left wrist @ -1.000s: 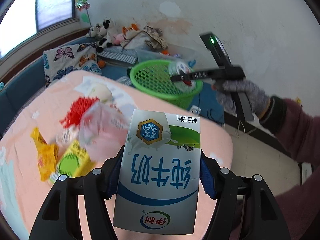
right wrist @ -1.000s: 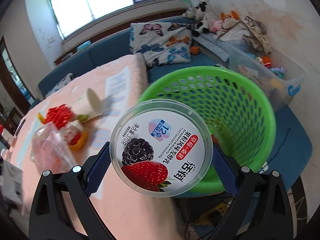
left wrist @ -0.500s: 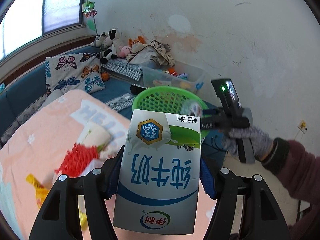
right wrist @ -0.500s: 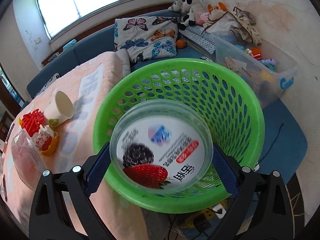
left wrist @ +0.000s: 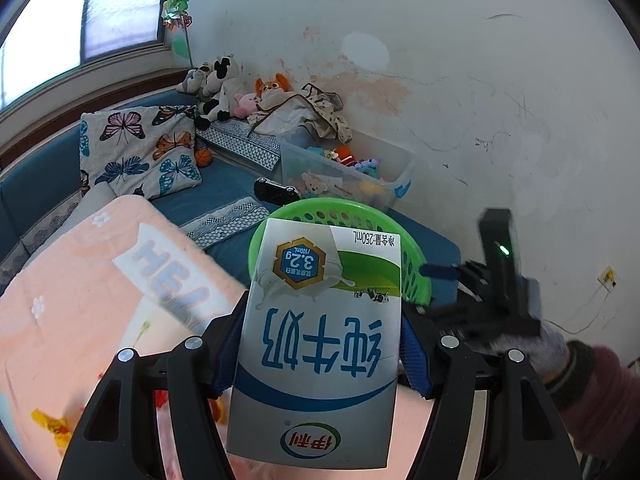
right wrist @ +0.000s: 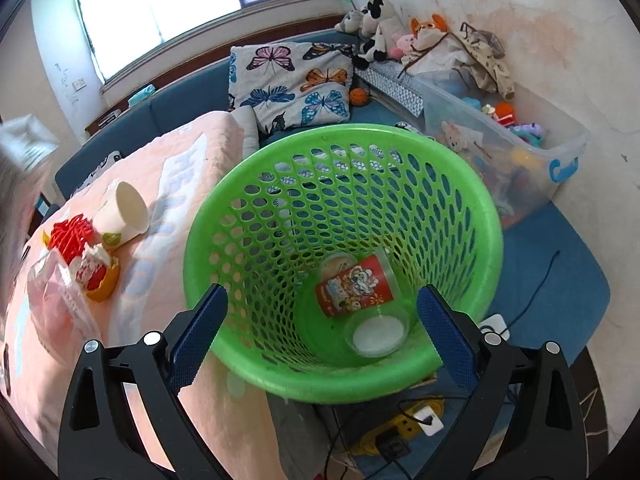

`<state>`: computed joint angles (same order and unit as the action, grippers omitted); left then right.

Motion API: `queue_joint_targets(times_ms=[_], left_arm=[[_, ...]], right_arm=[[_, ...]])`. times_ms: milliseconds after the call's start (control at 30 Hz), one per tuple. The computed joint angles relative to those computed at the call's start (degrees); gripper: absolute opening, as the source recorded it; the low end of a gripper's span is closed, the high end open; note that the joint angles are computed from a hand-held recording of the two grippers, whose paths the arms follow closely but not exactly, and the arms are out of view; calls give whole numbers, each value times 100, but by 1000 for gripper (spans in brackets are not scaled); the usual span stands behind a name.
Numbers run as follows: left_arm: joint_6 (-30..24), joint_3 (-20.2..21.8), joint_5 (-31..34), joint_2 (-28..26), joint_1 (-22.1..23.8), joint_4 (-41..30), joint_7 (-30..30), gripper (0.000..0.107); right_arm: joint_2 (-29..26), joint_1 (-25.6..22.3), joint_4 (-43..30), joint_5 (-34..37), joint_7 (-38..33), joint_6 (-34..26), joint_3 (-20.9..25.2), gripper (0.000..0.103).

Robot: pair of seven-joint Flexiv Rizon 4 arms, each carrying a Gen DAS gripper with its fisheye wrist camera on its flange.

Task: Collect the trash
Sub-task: 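Carry the yogurt cup and milk carton over the basket and release both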

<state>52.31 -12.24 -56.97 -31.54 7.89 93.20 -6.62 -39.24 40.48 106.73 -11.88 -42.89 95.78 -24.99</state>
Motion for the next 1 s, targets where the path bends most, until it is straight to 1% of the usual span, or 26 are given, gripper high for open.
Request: queue_joint_targets(times_ms=[200, 400, 600, 767, 900, 933, 1000], left_arm=[[88, -13, 411, -364, -230, -444, -637, 64], [175, -105, 866, -728, -384, -844, -1259, 64], [187, -172, 1291, -1050, -468, -1209, -1814, 64], [225, -242, 1542, -1216, -472, -1349, -2047, 65], [135, -233, 1718, -1335, -474, -1469, -2285, 66], [117, -274, 1709, -1343, -440, -1464, -2284, 69], [211, -366, 1636, -1309, -371, -1369, -2201, 71]], right_arm=[[143, 474, 468, 289, -28, 300, -402, 95], [236, 709, 711, 689, -218, 498, -500, 95], [252, 956, 857, 983, -394, 547, -634, 95], [274, 1002, 913, 1163, -480, 618, -593, 95], [297, 1041, 952, 1264, -557, 658, -577, 95], [306, 1052, 969, 1289, -574, 671, -570, 95], [310, 1097, 983, 1329, -607, 674, -586, 95]])
